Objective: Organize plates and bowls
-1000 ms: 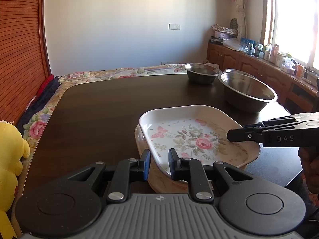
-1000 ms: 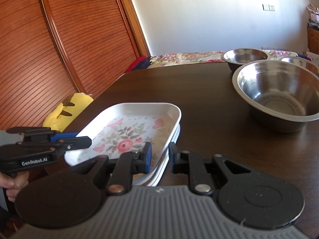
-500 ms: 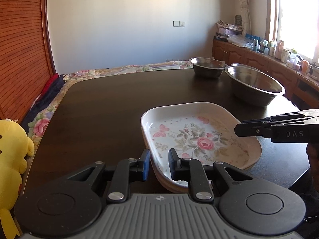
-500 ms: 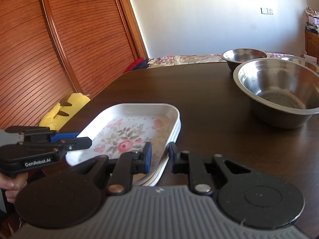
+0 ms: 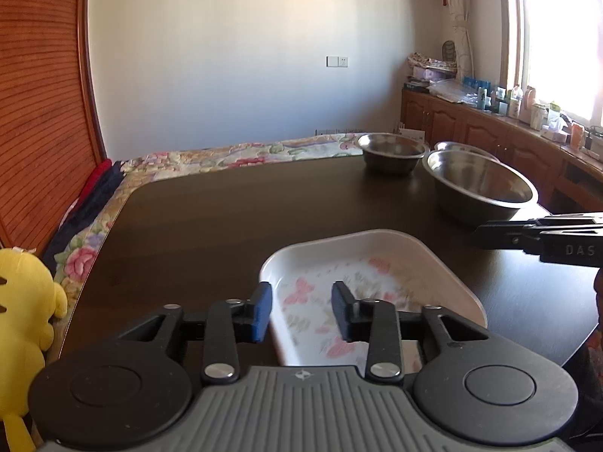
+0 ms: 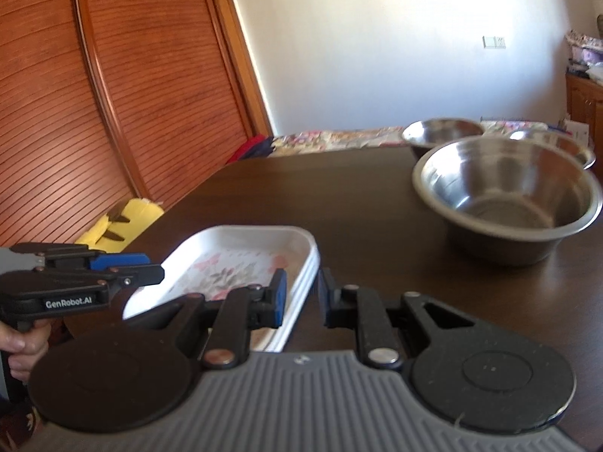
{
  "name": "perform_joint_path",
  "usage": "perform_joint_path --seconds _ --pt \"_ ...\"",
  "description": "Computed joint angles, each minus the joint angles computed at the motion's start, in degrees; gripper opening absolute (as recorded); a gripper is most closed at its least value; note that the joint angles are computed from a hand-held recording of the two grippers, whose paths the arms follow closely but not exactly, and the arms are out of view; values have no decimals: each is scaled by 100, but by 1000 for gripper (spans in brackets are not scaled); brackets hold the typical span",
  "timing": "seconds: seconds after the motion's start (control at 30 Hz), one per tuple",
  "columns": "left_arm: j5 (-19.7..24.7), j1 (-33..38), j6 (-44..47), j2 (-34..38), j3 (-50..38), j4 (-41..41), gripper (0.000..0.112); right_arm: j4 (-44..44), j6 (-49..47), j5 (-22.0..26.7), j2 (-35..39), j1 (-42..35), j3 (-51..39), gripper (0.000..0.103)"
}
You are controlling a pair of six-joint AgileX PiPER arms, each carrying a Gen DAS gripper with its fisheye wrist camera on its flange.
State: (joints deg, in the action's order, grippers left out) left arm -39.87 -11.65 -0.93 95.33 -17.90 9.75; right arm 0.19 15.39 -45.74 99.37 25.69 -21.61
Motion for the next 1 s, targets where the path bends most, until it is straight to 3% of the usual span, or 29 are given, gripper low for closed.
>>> perform_joint_path --seconds 0.23,0.43,0.7,0.77,0.83,1.0 --pt "409 -935 343 -83 -459 -921 52 -293 -158 -608 -309 -654 435 21" --pt "669 -1722 704 324 -1209 -1779 63 -1152 -66 -1196 -297 -1822 663 21" --pt "1189 -2391 1523 1040 -2377 -2855 67 -2194 -53 -1652 105 -3396 501 22" --pt "1297 -2490 1735 1186 -2645 -3091 68 -2408 -16 -1705 237 -3667 374 27" --pt "1390 -2552 1864 1315 -2871 -3241 69 -2633 43 -1739 390 -3890 222 44" --pt "1646 -2636 2088 1649 -3428 -3579 70 -2892 88 -1536 750 -4118 -295 56"
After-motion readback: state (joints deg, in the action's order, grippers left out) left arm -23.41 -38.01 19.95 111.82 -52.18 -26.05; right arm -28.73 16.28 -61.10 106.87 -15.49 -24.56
